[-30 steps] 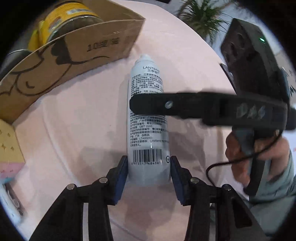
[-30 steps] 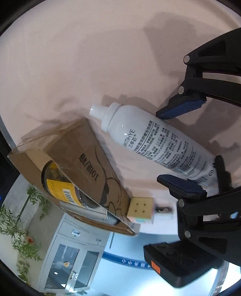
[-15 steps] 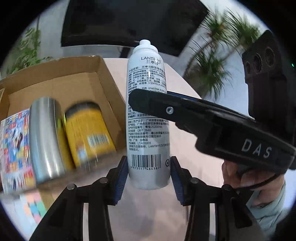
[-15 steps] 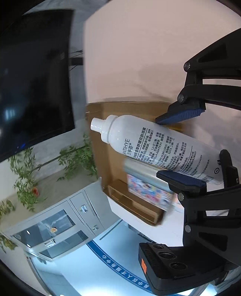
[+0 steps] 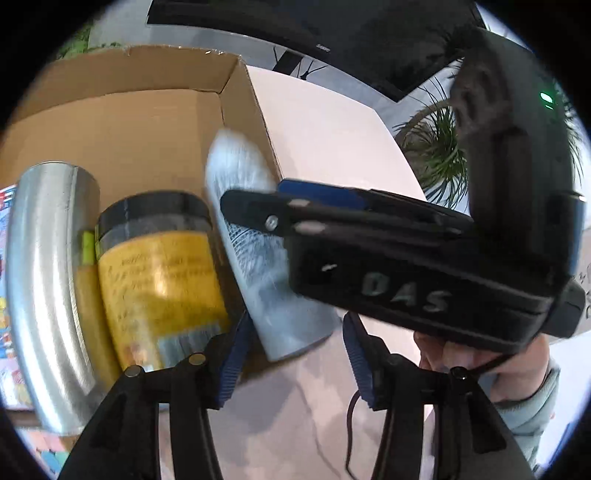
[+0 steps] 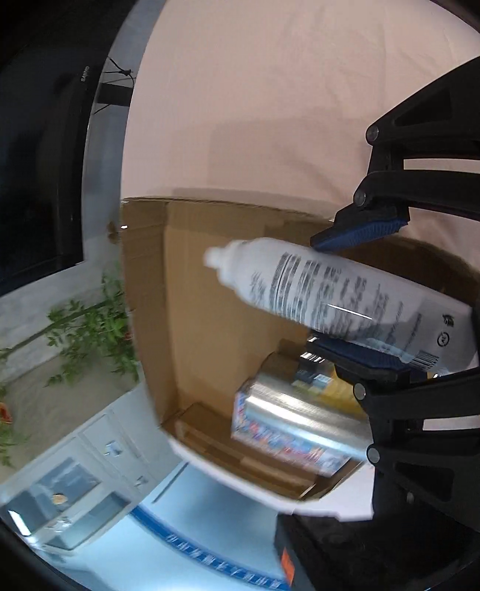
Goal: Organize rigid objects
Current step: 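Place the white spray bottle in the tray beside the yellow jar, then grasp the blue stapler with both grippers and lift it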
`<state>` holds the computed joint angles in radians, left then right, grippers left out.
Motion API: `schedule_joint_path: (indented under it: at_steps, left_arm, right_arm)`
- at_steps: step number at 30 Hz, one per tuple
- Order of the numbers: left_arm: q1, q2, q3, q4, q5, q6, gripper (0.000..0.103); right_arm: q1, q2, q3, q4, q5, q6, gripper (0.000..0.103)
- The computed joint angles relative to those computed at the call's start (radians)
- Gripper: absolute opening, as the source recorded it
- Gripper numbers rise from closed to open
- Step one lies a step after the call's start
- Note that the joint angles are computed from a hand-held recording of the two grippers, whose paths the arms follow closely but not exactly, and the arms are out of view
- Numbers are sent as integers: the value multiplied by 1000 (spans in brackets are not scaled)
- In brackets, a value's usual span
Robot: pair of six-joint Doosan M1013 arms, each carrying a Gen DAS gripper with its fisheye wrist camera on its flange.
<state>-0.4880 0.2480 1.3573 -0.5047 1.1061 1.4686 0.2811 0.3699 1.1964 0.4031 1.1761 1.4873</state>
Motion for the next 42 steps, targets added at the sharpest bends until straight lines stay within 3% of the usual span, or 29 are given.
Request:
schedule_joint_path:
  at_steps: [3, 6, 10, 12, 13, 17, 20, 22, 26, 30, 32, 34, 36, 38, 39, 42]
  left_arm:
    - [5, -47, 38, -18, -31, 31, 49]
    - [5, -148, 108, 49, -116, 37, 50]
    - [-9, -312, 189, 306, -207, -50, 54]
    - [-25, -405, 220, 518, -252, -163, 76]
    - [-33, -428, 226, 590, -262, -215, 81]
    - [-75, -540, 245, 901, -214, -457, 82]
    - [-90, -570, 257, 965, -161, -528, 82]
    - [-87, -599, 303, 931, -156, -540, 82]
    - [-26, -665, 461, 662, -190, -410, 82]
    - [7, -680, 621, 387, -264, -362, 81]
    - [-1, -690, 664, 333, -297, -374, 81]
    - [-13, -702, 695, 321, -334, -399, 81]
    - [-10, -707, 701, 316, -348, -394, 81]
    - [1, -697, 698, 315, -343, -384, 81]
    - [4, -694, 700, 309, -352, -378, 81]
    - [10, -692, 705, 273, -369, -340, 81]
  right_arm:
    - [6, -20, 36, 11, -1, -7, 47]
    - [27, -68, 81, -56, -48, 49, 51]
    - [54, -210, 213, -109, -212, 63, 92]
    - [78, -266, 266, -153, -260, 85, 96]
    - [98, -304, 306, -189, -294, 110, 96]
    - [168, -388, 393, -257, -343, 169, 97]
    - [227, -456, 466, -165, -370, 99, 97]
    - [269, -492, 513, -46, -361, -16, 97]
    - [368, -522, 593, 127, -341, -204, 97]
    - [472, -506, 636, 107, -366, -203, 95]
    - [515, -483, 641, 57, -376, -155, 91]
    - [550, -456, 635, -20, -376, -119, 77]
    - [574, -432, 630, -67, -377, -102, 66]
    - [605, -417, 628, -224, -401, 2, 48]
    - [609, -413, 625, -246, -408, 26, 47]
    - [565, -415, 635, -122, -412, -5, 46]
